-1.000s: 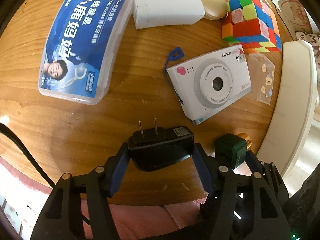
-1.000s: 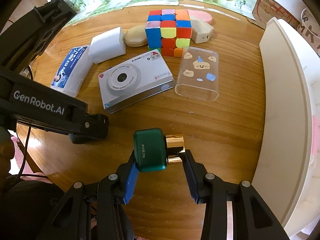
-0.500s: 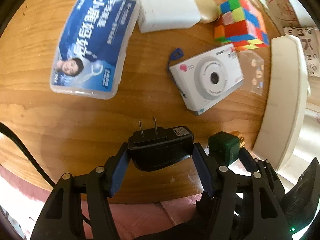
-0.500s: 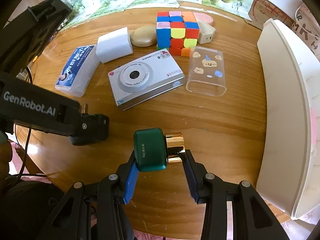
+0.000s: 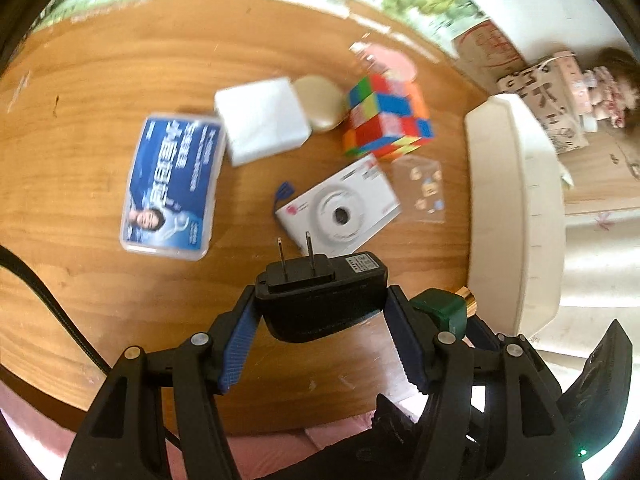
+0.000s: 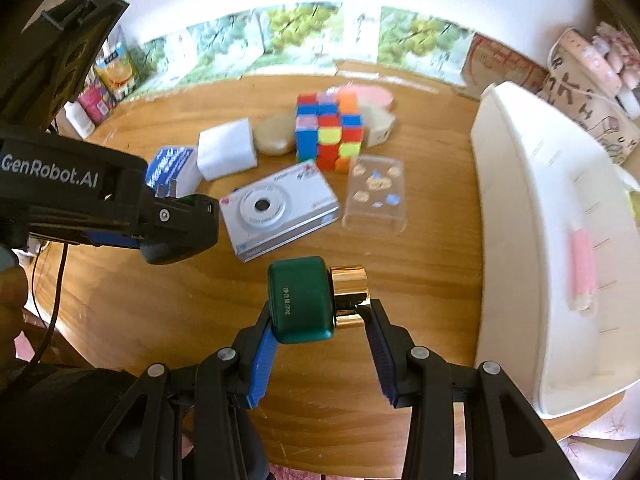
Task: Organize rigid objects
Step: 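Lift the perfume bottle and black plug and carry them over the white tray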
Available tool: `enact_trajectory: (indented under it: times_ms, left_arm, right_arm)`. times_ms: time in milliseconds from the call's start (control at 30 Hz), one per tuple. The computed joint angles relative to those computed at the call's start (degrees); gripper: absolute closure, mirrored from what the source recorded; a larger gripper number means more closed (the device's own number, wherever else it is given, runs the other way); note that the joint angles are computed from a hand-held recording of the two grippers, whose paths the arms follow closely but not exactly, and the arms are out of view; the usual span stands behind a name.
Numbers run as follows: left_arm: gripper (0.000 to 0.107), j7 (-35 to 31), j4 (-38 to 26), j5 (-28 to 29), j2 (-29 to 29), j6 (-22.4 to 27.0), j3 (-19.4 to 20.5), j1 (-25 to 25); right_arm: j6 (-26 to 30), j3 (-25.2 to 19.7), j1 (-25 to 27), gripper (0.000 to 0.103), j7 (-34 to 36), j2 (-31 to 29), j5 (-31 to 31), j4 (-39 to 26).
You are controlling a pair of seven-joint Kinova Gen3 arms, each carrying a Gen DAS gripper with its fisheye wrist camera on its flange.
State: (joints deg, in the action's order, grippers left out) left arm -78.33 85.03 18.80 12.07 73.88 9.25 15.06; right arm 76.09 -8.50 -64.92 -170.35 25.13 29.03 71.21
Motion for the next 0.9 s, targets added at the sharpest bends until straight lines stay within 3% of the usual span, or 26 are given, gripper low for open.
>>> enact_trajectory:
  times_ms: [367, 733, 900]
  left_arm:
    - [0.041, -5.88, 4.99, 2.23, -7.49, -13.40, 0.84, 0.89]
    - [0.041, -11.36, 9.15, 7.37, -12.57, -26.51, 1.96, 3.56]
    - [0.041, -9.94, 9.46, 5.96, -13.12, -31.09, 3.38, 6.01]
  right_arm:
    - [3.66, 0.01, -4.82, 0.060, -6.40, -3.50, 11.89, 3.35]
    - [4.08, -3.67, -4.85, 0.060, -7.79, -7.91, 20.63, 9.68]
    - [4.58, -5.43, -4.04, 0.060, -6.51, -10.09, 22.42, 12.58]
